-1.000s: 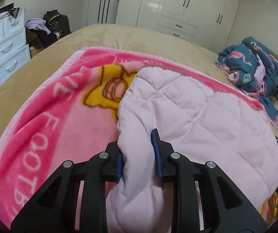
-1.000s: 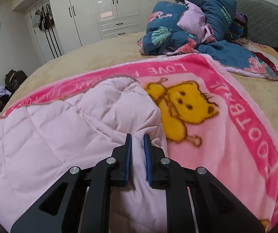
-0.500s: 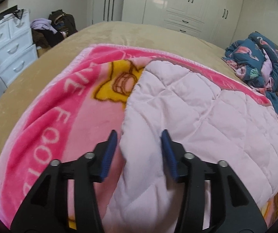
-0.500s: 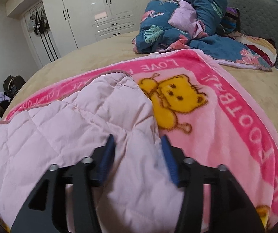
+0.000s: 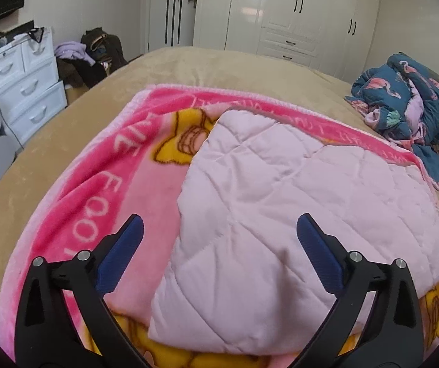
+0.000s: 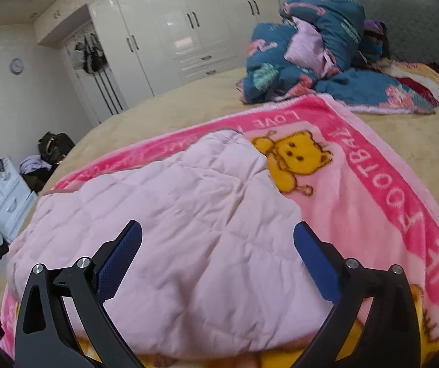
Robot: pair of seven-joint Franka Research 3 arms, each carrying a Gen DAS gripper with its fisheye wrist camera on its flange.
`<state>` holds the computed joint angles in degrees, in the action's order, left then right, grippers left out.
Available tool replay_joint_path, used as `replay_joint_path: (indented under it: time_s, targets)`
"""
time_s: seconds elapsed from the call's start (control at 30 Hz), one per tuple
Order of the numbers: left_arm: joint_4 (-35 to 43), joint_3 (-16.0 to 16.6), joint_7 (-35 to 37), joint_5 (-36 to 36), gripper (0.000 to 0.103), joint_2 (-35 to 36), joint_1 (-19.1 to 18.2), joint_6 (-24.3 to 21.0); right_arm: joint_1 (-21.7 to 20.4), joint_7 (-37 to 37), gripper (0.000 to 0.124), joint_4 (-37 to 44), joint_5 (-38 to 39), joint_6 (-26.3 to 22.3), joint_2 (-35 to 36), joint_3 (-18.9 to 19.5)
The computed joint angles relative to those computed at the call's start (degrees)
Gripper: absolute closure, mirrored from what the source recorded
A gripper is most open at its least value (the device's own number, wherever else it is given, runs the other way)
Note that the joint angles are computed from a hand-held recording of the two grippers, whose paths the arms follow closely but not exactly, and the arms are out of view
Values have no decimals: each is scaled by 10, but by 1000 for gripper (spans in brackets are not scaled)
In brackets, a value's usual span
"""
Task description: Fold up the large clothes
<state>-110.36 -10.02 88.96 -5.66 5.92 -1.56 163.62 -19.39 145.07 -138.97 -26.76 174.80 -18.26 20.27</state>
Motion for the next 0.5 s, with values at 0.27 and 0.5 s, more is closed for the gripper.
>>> replay_joint_path:
  time_s: [0.27,0.5]
  targets:
    - [-51,6,-7,12,9,-57,-16,19,36,-57,25,-47,59,14,-70,-14]
    - [-104,20,-8,36,9,-114,-34,36,67,-109,25,-73,124,21,-109,-21]
